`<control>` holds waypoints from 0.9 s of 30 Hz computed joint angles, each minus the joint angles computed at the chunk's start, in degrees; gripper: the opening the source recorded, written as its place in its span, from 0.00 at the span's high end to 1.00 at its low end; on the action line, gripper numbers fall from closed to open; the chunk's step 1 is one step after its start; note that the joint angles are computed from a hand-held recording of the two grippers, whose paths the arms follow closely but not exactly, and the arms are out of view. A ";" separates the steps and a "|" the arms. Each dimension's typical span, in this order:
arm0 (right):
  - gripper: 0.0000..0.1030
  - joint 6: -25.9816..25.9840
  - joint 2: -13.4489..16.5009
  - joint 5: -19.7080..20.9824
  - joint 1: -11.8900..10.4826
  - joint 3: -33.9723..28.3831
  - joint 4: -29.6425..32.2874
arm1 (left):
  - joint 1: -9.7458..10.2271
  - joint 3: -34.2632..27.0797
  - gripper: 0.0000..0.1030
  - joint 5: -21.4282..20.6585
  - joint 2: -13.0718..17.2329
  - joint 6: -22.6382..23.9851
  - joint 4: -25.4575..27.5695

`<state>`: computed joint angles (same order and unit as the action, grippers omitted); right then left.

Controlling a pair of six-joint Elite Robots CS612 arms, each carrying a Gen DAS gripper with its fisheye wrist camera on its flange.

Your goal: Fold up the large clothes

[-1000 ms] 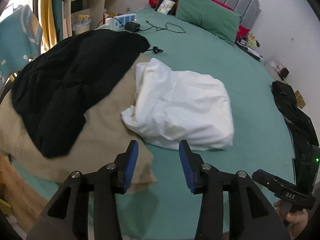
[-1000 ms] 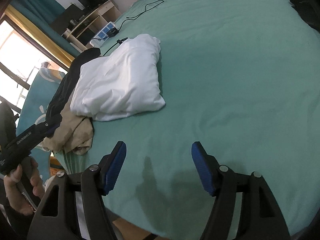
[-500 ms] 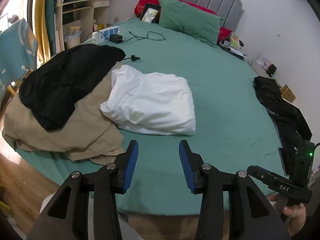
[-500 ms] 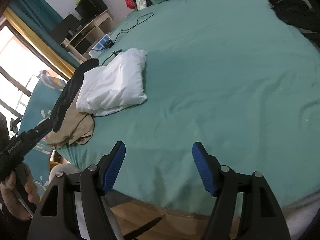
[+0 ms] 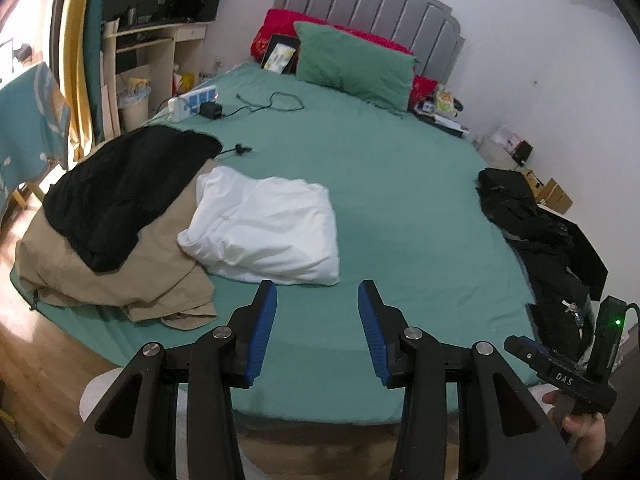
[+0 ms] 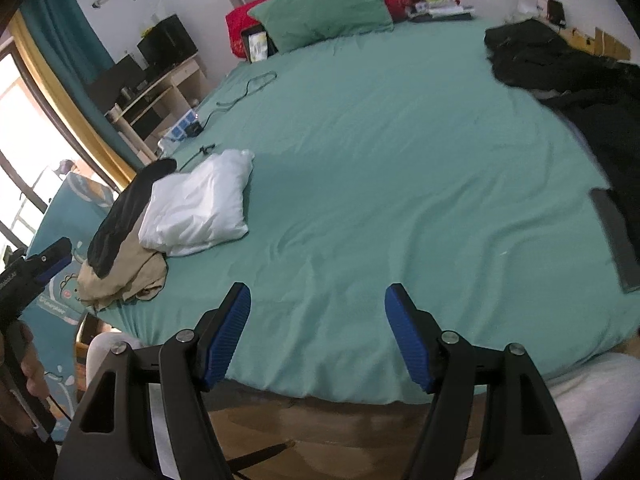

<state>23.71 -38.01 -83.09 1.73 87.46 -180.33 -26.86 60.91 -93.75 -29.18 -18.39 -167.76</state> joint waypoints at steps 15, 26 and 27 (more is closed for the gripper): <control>0.30 -0.97 -5.15 -8.11 -0.43 5.74 -8.66 | -1.67 3.49 0.48 0.96 -3.59 2.42 -9.78; 0.18 -5.66 -8.02 -14.73 0.74 7.67 -13.46 | -1.80 5.70 0.38 -0.07 -5.64 0.50 -16.22; 0.17 -6.11 -8.24 -14.80 0.83 7.83 -14.19 | -1.76 5.93 0.36 -0.12 -5.81 0.19 -16.81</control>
<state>17.61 -46.25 -97.89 2.56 95.29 -194.52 -28.63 66.84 -93.87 -34.99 -18.21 -184.57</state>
